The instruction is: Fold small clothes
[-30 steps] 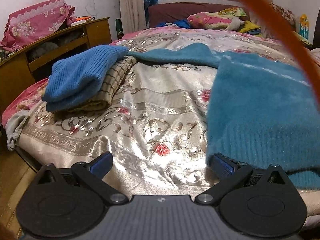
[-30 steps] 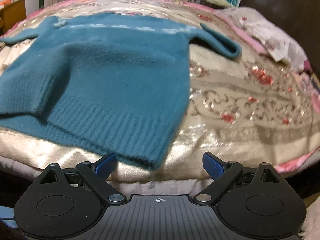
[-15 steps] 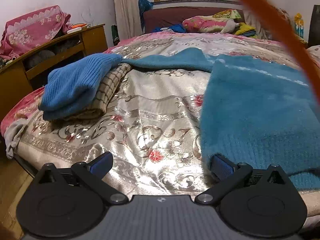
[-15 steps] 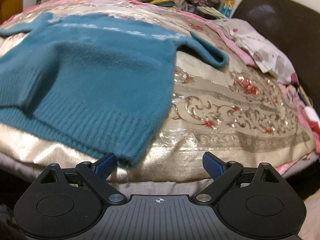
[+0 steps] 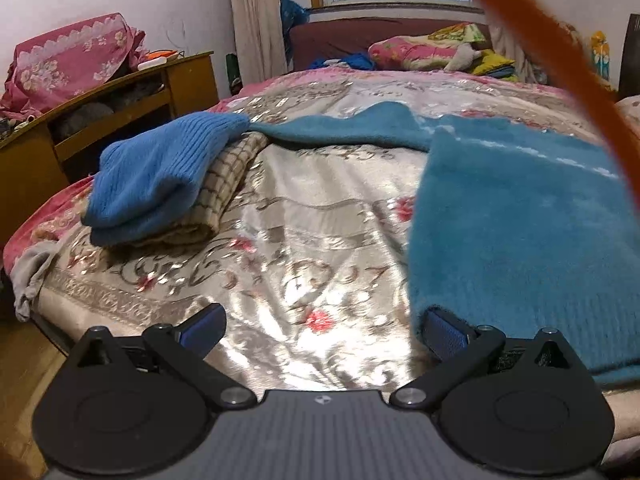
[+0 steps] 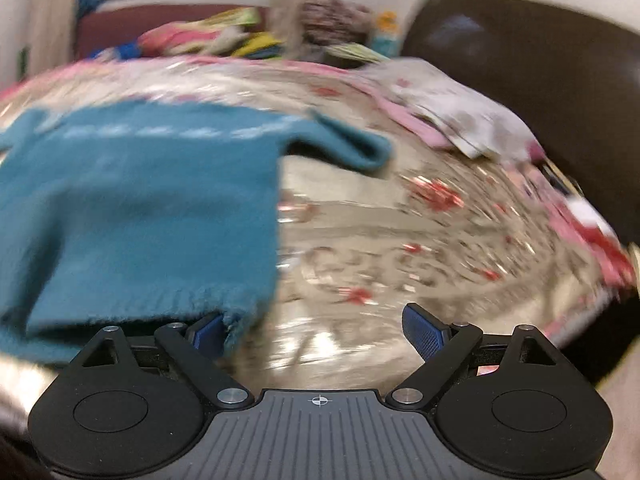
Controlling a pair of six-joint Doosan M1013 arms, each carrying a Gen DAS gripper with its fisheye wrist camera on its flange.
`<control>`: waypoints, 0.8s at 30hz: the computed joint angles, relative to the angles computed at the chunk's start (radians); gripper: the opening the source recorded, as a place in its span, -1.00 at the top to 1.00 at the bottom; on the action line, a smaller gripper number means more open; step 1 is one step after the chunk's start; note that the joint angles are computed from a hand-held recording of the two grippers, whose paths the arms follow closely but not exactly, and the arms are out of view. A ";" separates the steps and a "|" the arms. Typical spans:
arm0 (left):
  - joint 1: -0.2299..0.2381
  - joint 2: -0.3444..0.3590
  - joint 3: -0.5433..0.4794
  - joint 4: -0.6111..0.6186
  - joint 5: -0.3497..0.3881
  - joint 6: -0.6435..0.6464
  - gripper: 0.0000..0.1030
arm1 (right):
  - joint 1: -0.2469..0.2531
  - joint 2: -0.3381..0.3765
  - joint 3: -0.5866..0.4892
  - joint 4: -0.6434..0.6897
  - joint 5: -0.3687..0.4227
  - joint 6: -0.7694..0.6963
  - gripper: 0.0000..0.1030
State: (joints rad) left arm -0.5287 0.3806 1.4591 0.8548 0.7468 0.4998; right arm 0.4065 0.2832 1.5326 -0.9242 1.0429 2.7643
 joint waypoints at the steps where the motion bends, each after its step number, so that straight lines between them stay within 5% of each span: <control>1: 0.001 -0.001 0.001 -0.007 0.001 0.009 -1.00 | -0.008 -0.005 0.003 0.004 0.012 0.029 -0.77; 7: -0.002 -0.014 0.014 -0.036 -0.027 0.120 -1.00 | -0.040 -0.028 0.014 0.175 -0.010 -0.073 -0.77; 16: 0.003 -0.051 0.033 -0.068 -0.037 0.155 -1.00 | 0.002 -0.058 0.012 0.143 0.018 -0.174 -0.77; 24: -0.004 -0.026 0.003 0.013 -0.171 0.069 -1.00 | -0.002 -0.041 -0.010 0.114 -0.190 -0.122 -0.66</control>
